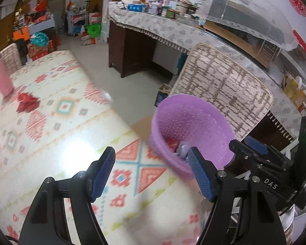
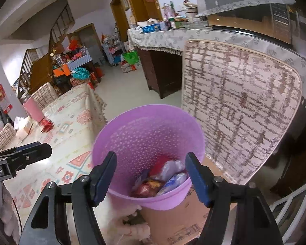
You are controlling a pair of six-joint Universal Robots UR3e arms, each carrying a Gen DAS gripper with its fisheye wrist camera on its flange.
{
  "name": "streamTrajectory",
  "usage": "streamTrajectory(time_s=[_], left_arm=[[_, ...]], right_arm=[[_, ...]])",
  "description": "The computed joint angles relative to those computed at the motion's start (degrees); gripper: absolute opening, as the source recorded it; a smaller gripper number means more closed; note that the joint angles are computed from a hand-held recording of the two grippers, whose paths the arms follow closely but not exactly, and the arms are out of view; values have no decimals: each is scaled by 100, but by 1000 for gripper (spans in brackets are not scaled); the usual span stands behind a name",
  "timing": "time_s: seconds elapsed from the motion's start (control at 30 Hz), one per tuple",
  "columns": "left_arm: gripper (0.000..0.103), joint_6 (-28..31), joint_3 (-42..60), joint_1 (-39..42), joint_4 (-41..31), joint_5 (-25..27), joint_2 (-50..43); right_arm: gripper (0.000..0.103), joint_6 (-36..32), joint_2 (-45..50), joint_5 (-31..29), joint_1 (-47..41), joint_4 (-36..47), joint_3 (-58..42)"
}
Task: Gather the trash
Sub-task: 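Move both open tools back over the table toward the remaining items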
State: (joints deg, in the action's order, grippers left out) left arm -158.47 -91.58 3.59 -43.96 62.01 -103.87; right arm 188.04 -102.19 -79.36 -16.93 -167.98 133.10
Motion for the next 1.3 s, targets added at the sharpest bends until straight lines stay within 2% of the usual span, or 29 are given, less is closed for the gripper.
streamTrajectory(time_s=[0.17,0.5,0.77,0.9,1.1,1.3], left_arm=[[73,244,-896,662,184,-63,590],[73,882,-2477,2411,805,-28,1391],[73,1357,-3384,4336,771,-429,1971],[73,1749,-3635,5256,602,-566,2180],[74,2547,-3451,6337,-142,-626,1987],[76,2905,-3001,6845,-463,-750,1457]], right_arm=[[76,201,279,-286,749,-30,-216],[78,528,1480,-969,2493,-37,-1051],[78,824,2766,-1298,3794,601,-2689],[78,860,3695,-1440,4453,1315,-4259],[78,901,5604,-1342,5112,3144,-7729],[78,925,7603,-1425,5488,4825,-11328]])
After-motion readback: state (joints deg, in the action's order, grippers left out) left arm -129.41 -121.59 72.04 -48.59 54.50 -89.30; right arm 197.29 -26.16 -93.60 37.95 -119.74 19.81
